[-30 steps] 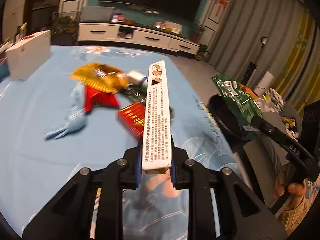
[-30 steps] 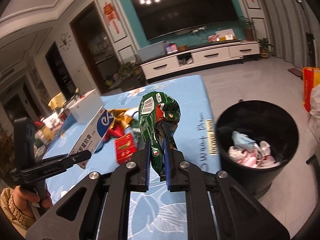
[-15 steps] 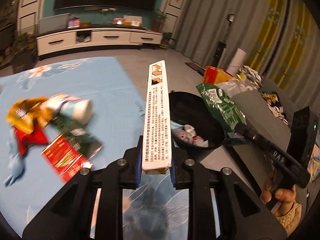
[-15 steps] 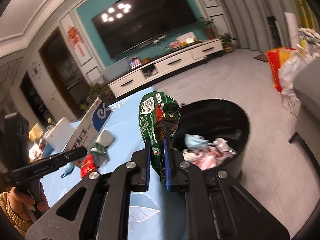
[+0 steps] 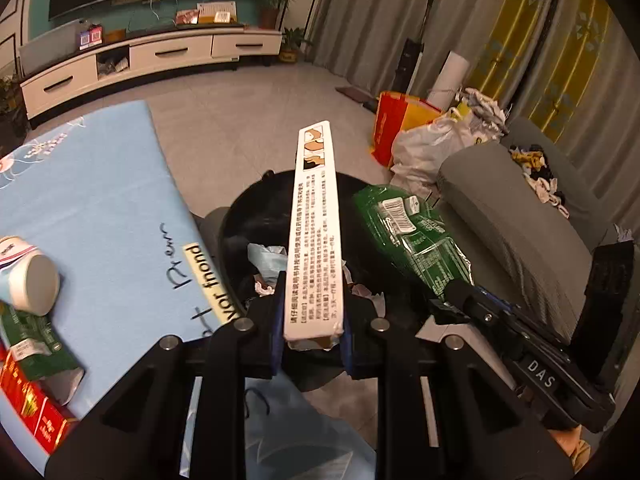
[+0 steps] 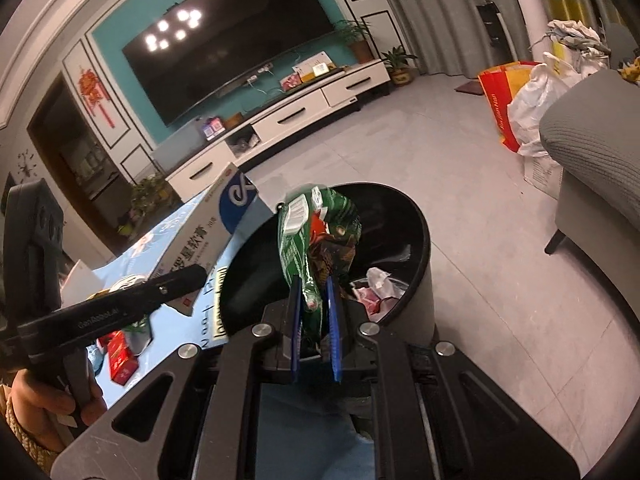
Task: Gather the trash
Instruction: 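Carry snack bag and medicine box over the black bin and open both tools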
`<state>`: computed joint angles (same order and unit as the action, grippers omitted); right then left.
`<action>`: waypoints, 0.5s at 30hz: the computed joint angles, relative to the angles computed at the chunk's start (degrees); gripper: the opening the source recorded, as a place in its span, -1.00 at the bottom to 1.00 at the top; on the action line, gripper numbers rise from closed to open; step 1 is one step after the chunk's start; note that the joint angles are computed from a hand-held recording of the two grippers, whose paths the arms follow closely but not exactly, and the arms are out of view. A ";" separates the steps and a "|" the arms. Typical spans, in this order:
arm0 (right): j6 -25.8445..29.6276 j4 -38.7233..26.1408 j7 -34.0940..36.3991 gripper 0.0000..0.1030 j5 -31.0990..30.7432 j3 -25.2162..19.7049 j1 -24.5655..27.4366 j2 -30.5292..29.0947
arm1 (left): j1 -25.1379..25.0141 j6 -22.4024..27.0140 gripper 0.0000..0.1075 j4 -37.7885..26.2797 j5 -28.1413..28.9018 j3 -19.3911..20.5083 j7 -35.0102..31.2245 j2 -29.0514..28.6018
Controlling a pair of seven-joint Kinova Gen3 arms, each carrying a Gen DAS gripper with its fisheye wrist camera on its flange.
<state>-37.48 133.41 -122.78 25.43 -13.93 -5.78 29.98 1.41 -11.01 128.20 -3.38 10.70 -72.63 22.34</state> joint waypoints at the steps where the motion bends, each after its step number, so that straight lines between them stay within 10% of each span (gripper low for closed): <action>1: 0.12 -0.28 -0.08 -0.74 -0.09 0.04 -0.05 0.21 | -0.28 0.62 -0.57 -1.00 -0.25 0.34 0.07 0.99; 11: 3.93 -4.38 -0.88 -0.60 -0.90 -0.66 0.08 2.16 | 2.74 3.77 -0.26 -6.32 2.61 -2.54 -2.18 5.21; 15: 3.13 -3.97 -1.32 -0.09 -1.77 -0.95 0.19 2.54 | 3.74 2.11 0.07 -4.84 3.65 -3.68 -2.70 4.16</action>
